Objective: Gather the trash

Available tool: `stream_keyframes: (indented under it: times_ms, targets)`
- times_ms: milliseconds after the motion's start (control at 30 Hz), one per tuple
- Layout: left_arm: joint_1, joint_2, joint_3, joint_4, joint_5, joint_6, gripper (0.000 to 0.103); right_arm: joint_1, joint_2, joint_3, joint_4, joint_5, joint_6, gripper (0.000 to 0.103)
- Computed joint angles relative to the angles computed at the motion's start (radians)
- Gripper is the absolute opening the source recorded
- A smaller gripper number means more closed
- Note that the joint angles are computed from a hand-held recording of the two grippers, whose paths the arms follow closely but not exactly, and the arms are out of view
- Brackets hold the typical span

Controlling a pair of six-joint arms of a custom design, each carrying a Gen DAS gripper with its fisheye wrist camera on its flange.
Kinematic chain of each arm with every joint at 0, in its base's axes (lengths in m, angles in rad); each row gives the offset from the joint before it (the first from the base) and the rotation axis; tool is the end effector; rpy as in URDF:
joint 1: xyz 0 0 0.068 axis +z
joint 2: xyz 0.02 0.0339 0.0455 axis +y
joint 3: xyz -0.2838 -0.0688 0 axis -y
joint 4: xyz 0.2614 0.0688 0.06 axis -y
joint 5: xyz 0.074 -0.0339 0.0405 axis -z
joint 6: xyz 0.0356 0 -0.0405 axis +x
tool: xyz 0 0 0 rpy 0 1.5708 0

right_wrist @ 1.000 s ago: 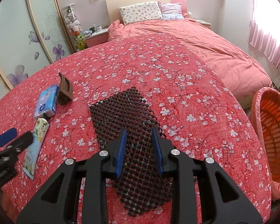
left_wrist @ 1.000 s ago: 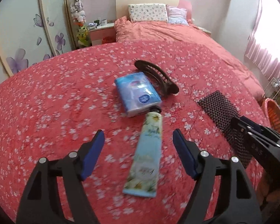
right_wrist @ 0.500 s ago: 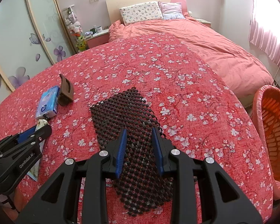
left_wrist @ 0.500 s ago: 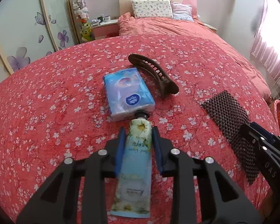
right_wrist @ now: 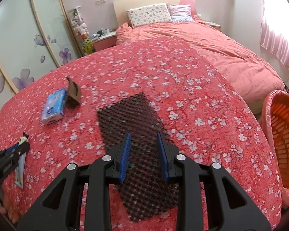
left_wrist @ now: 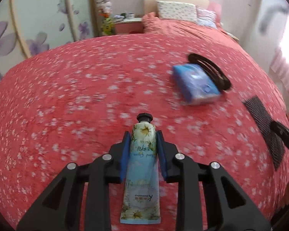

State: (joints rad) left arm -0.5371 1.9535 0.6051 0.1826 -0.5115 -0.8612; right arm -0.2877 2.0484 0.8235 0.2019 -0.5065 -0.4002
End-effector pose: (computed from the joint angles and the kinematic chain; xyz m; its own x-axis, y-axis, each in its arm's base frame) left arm 0.2525 -0.1301 0.0385 -0.7273 -0.3369 -0.5980 -0.4164 0.9092 -0.0058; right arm 0.3408 -0.0828 0.0502 -0.7562 -0.1315 -0.6410 -0.3135 0.9326 0.1785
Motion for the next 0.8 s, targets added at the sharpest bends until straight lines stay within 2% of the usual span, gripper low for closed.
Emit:
stream_keyframes:
  times_ms: [67, 233, 400, 433, 467, 567, 633, 800]
  targets:
    - [0.012, -0.008, -0.014, 0.010, -0.002, -0.002, 0.028, 0.003, -0.009, -0.009, -0.007, -0.012, -0.017, 0.050]
    - [-0.015, 0.001, -0.026, 0.025, -0.043, -0.014, 0.029, 0.012, -0.031, -0.025, -0.004, -0.022, -0.034, 0.051]
    - [-0.013, -0.016, -0.063, 0.072, -0.026, -0.026, 0.030, 0.069, -0.017, -0.042, 0.044, 0.106, -0.017, 0.051]
    - [-0.018, -0.020, -0.077, 0.083, -0.026, -0.032, 0.030, 0.082, -0.020, -0.057, 0.071, 0.130, -0.017, 0.047]
    - [-0.015, -0.022, -0.082, 0.091, -0.023, -0.029, 0.030, 0.079, -0.025, -0.063, 0.076, 0.132, -0.020, 0.037]
    - [-0.010, -0.031, -0.096, 0.105, -0.016, -0.025, 0.031, 0.065, -0.022, -0.056, 0.066, 0.114, -0.022, 0.019]
    - [-0.010, -0.032, -0.099, 0.108, -0.015, -0.023, 0.031, 0.049, -0.019, -0.050, 0.059, 0.100, -0.023, 0.012]
    - [0.003, -0.041, -0.119, 0.139, -0.001, -0.013, 0.032, -0.006, -0.035, -0.060, 0.055, 0.047, -0.037, 0.009]
